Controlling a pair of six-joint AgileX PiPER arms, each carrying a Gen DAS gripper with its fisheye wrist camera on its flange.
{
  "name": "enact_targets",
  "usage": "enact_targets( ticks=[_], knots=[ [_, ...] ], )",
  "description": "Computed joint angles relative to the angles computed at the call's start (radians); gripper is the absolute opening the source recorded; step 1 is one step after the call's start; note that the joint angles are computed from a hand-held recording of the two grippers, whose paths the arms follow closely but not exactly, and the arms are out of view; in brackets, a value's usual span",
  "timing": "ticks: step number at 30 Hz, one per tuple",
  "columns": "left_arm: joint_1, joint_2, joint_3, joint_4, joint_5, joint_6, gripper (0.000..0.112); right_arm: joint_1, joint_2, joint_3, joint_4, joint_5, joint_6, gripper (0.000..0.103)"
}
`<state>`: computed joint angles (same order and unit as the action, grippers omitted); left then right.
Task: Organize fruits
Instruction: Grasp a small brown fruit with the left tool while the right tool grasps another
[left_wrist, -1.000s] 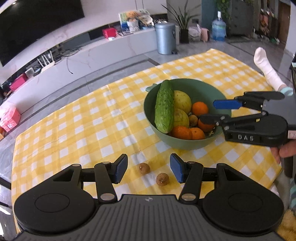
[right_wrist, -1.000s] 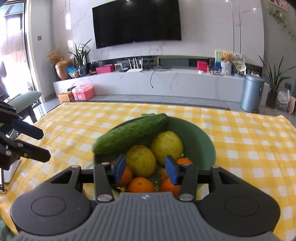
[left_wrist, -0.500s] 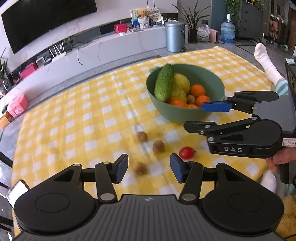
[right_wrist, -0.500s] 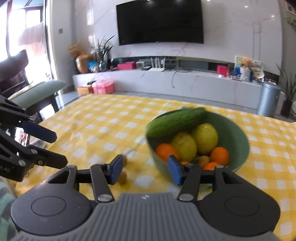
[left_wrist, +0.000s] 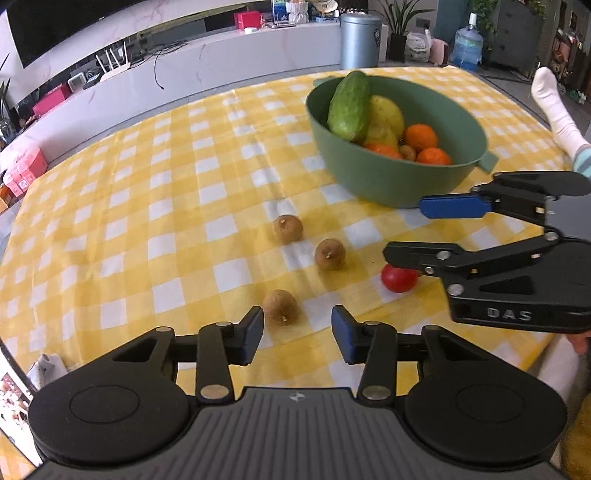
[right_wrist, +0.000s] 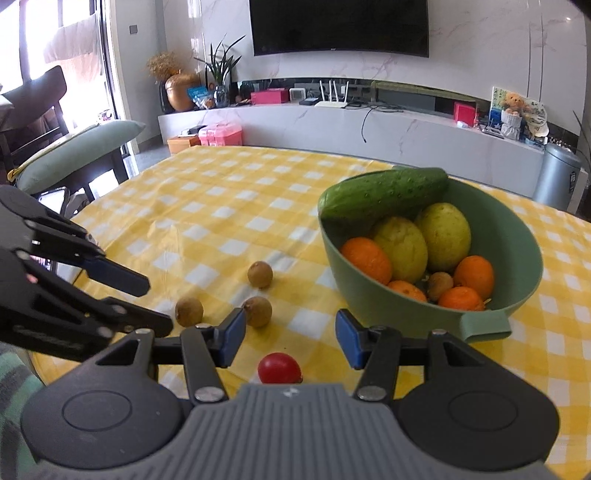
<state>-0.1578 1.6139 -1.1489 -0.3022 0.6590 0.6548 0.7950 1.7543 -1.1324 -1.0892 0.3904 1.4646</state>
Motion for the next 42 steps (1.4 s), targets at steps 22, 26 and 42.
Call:
enact_targets(
  ticks=[22,26,42],
  knots=[
    [0.037,0.114,-0.009,-0.104,-0.067,0.081,0.042,-0.047,0.123,-0.111,0.229,-0.074,-0.284,0.051],
    [0.041,0.11,0.009,-0.126,-0.087,0.112,0.035,-0.05,0.134,-0.117,0.212,-0.083,-0.269,0.048],
    [0.083,0.075,0.059,-0.277,-0.143,0.214,0.028,-0.035,0.169,-0.145,0.152,-0.097,-0.267,0.042]
  ],
)
